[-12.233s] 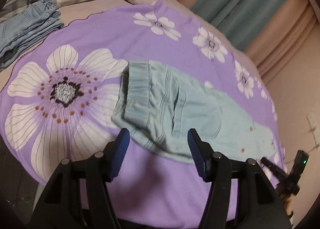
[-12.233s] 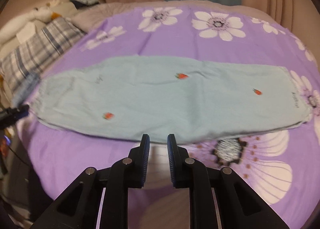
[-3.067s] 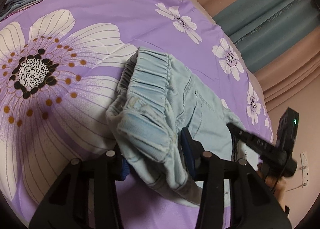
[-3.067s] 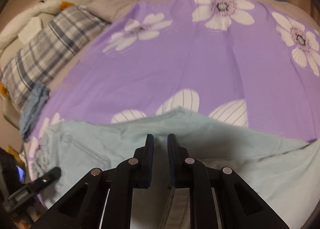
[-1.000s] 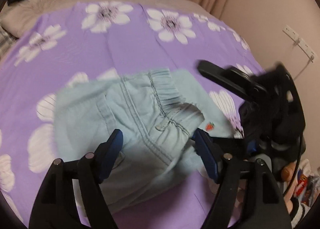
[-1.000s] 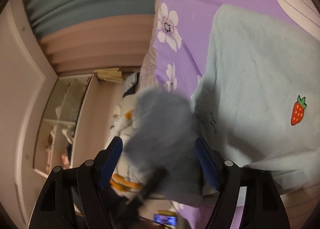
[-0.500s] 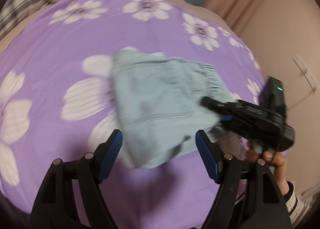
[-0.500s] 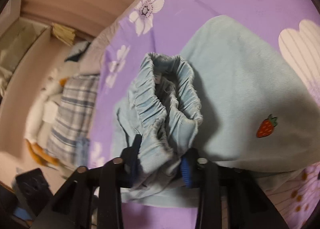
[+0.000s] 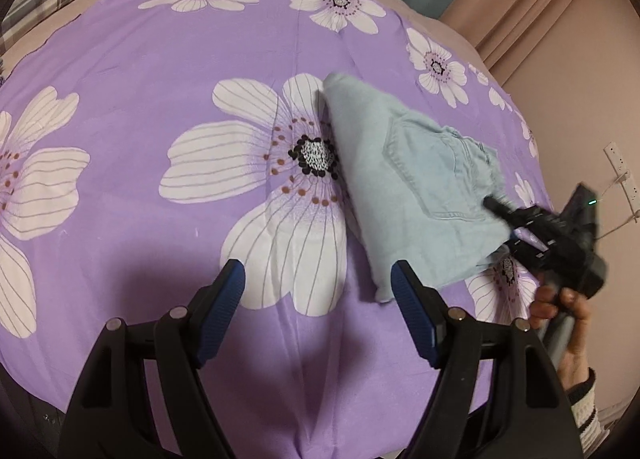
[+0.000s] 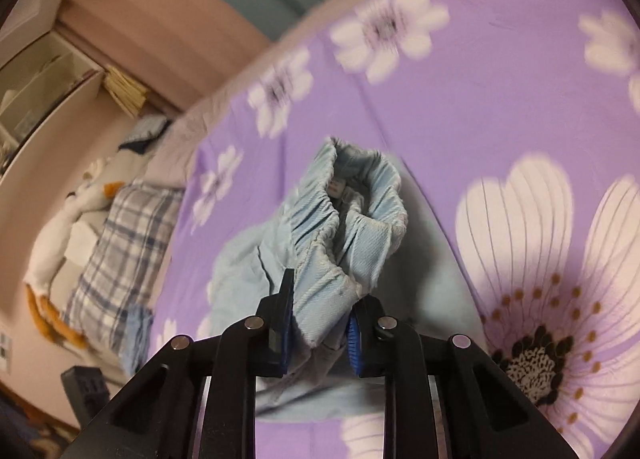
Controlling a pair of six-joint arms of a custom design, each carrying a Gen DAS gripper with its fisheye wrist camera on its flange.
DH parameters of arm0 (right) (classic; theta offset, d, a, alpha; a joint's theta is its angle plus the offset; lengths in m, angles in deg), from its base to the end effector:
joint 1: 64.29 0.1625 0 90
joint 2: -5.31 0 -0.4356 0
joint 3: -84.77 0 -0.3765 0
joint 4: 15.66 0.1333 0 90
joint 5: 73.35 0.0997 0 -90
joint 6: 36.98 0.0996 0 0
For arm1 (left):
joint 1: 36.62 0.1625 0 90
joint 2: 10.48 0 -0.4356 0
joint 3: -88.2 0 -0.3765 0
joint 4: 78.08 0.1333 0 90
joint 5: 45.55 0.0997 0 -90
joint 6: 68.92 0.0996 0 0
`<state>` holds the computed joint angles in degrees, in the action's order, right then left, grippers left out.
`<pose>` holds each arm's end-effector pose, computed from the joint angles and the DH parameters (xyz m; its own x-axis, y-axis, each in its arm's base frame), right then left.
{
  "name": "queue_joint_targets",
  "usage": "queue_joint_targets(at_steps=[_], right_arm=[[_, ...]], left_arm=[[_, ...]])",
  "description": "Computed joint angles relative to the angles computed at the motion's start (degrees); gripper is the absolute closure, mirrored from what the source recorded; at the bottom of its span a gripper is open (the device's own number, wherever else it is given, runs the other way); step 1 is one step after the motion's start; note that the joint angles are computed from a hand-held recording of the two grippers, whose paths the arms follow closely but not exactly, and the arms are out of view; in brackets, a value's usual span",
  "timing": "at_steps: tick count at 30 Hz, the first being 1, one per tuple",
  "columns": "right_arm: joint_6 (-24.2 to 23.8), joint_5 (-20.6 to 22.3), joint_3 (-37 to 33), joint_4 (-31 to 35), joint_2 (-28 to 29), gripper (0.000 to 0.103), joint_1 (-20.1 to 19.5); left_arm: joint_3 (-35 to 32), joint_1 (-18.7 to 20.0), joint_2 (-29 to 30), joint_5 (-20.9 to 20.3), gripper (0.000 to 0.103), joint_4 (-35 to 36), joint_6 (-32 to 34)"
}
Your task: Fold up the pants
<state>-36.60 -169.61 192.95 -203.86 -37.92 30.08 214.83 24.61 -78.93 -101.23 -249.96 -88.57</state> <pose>0.1689 -0.6033 0.0916 -0.9961 -0.0106 0.0876 -0.0571 0.8339 -0.5489 -0.0663 -0.5144 0.2125 -0.9327 -0.0826 -0.3510 0.1349 0.8228 -0.5521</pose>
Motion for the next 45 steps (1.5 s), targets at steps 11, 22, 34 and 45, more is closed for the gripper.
queue_joint_targets(at_steps=[11, 22, 34, 45], right_arm=[[-4.46, -13.59, 3.62, -5.33, -1.62, 0.052, 3.89], [-27.12, -8.78, 4.99, -6.66, 2.72, 0.073, 10.84], [-30.97, -9.33, -1.95, 0.07, 10.37, 0.094, 11.24], [-29.18, -6.42, 0.04, -2.34, 10.1, 0.096, 10.13]], left_arm=[[-0.7, 1.38, -0.73, -0.59, 0.028, -0.2, 0.61], [-11.75, 4.69, 4.75, -12.37, 0.083, 0.05, 6.51], [-23.31, 9.67, 14.16, -13.27, 0.083, 5.0, 8.38], [-31.32, 10.94, 17.77, -8.19, 0.095, 6.21, 7.27]])
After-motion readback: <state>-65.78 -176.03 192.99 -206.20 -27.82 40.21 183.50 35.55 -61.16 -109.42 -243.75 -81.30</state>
